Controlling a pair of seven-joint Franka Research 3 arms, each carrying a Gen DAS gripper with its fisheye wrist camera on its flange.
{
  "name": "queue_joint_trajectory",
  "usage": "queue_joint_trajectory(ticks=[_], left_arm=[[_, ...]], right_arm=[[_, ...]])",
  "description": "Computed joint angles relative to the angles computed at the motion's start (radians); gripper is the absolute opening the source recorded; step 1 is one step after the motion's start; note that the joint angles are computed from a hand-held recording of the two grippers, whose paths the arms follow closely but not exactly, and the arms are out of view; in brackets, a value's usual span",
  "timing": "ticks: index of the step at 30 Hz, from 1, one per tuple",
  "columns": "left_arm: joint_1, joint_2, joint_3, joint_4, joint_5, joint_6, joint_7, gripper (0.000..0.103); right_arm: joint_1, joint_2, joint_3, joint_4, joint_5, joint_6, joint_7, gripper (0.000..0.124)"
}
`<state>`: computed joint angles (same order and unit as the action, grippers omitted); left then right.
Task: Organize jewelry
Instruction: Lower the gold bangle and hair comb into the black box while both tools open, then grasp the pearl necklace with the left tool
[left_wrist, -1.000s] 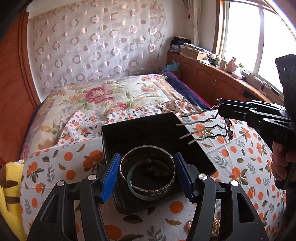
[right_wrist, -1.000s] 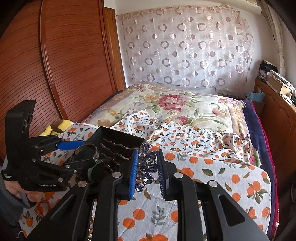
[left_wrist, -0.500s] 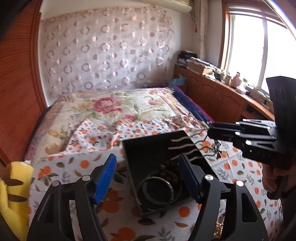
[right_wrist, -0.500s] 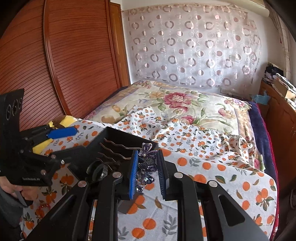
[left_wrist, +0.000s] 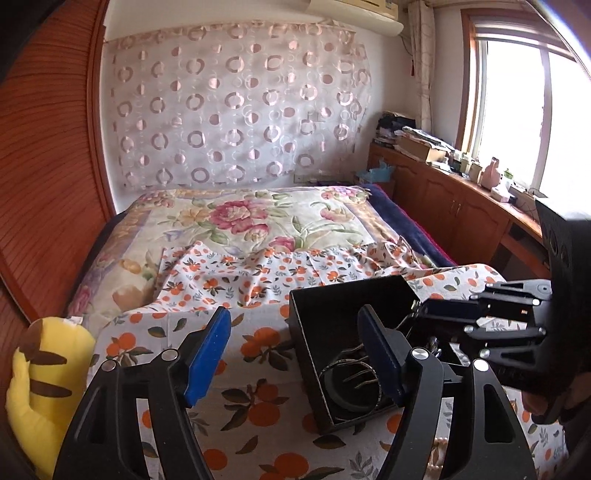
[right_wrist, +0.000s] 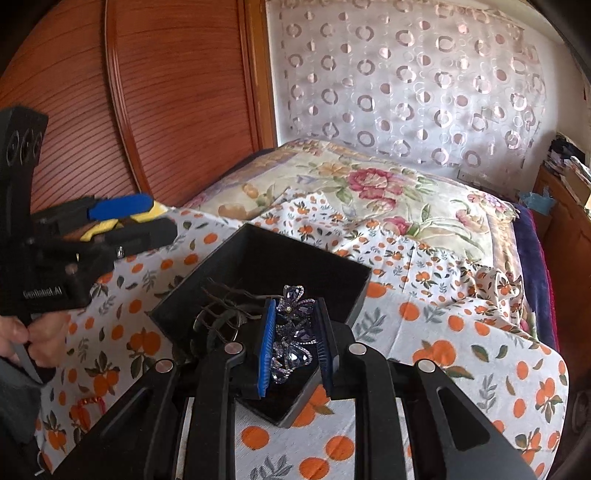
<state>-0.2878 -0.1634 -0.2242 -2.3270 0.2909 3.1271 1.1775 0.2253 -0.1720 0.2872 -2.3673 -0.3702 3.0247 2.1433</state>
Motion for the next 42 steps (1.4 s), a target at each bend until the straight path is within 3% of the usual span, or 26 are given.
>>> queue_joint_trajectory(ticks=[7, 14, 25, 30, 39, 42], left_arm=[[-0.012, -0.018, 0.002, -0.005, -0.001, -0.014, 0.002, 0.068], [-0.075, -0.076, 0.031, -0.042, -0.060, -0.037, 0.063, 0.069], [-0.179, -0.245, 0.090, -0.220, -0.144, -0.078, 0.126, 0.069], [-0.196, -0.308, 0.087, -0.304, -0.159, -0.099, 0.123, 0.069], [-0.285, -0.353, 0.138, -0.400, -0.211, -0.128, 0.165, 0.068], [-0.333, -0.348, 0.169, -0.412, -0.246, -0.139, 0.197, 0.059]], right_arm=[[-0.041, -0.088, 0.043, -0.057, -0.050, -0.016, 0.078, 0.026], [-0.055, -0.238, 0.095, -0.179, 0.037, -0.019, 0.061, 0.026], [-0.003, -0.390, 0.165, -0.339, 0.207, -0.042, 0.031, 0.026], [0.027, -0.418, 0.184, -0.378, 0.242, -0.055, 0.036, 0.026], [0.083, -0.489, 0.200, -0.458, 0.295, -0.061, 0.091, 0.026], [0.087, -0.518, 0.219, -0.476, 0.300, -0.073, 0.116, 0.026]])
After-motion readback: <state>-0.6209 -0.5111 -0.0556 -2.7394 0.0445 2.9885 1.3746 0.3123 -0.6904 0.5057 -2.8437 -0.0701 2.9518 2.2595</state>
